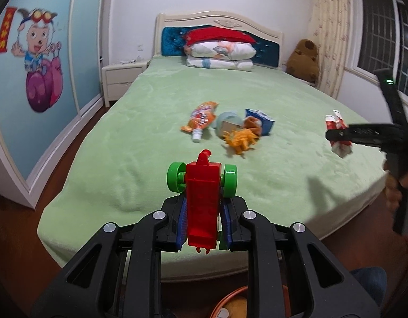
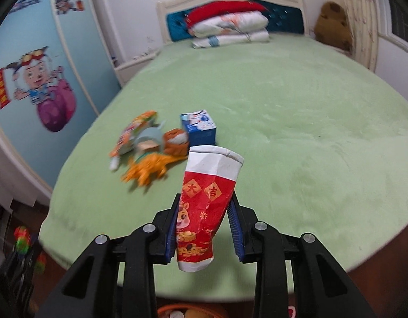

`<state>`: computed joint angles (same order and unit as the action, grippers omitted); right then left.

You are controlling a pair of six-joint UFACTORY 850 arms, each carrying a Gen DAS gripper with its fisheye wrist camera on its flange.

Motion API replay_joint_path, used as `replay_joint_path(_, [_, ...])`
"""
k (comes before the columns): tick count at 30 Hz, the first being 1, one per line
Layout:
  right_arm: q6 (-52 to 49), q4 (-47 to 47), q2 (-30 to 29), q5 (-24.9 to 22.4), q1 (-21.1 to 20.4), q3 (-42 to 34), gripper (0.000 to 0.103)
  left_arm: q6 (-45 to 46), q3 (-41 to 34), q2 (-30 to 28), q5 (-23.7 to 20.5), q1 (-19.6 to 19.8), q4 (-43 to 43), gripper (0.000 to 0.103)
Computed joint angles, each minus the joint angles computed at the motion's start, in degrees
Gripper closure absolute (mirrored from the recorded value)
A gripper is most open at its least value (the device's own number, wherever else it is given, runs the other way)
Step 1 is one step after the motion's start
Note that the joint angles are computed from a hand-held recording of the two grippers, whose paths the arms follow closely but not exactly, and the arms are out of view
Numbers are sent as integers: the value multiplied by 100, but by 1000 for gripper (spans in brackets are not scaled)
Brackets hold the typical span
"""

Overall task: Collect trash
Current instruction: 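Lower car and paper cup into the orange bowl and open both grippers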

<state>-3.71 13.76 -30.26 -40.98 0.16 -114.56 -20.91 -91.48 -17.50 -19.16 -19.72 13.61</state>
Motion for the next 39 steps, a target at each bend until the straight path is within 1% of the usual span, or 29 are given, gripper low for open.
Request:
replay_joint_path(1, [-135,121,95,63,-10,144,70,-3,17,21,-2,-36,37,82])
replay_joint_path(3, [-519,362,689,377,-25,1006,70,78,57,65,-14,-106,52,82])
replay_joint_path(4, [-663,446,897,465,-25,1310,70,133,91,89,-39,-148,51,82])
replay_joint_path(9, [-1323,828,1804,746,50,2714,70,1069,218,125,-267,-282,-625,82])
replay_joint_path(12, [-1545,982,2135,756,110,3319,70,1695,314,124,-450,-324,-1190,82])
replay_joint_path(15, [-1560,929,2421,729,176,3865,70,2096,452,108,-638,-386,-1482,82])
replay_joint_path(18, [-1632,1009,2531,589,213,4238,70,2417,602,62,-853,-431,-1712,82])
replay_joint_path(22, [-1678,1111,2512,466,251,4563,70,2773,825,-48,-1151,-451,-2035,82])
replay_joint_path(26, [-1551,1078,2333,349,304,4718,70,2909,959,-230,-1462,-472,-2248,82])
replay_joint_path(32, [-1318,1069,1846,111,332,4753,70,2925,878,-702,-2061,-439,-2528,82])
replay_joint_path(36, [-1211,1223,1422,-298,300,4651,70,2909,749,-1076,-2519,-388,-2797,82])
replay_joint_path(39, [-1098,1125,1293,-407,342,4613,69,2826,702,-1284,-2699,-407,-2773,82])
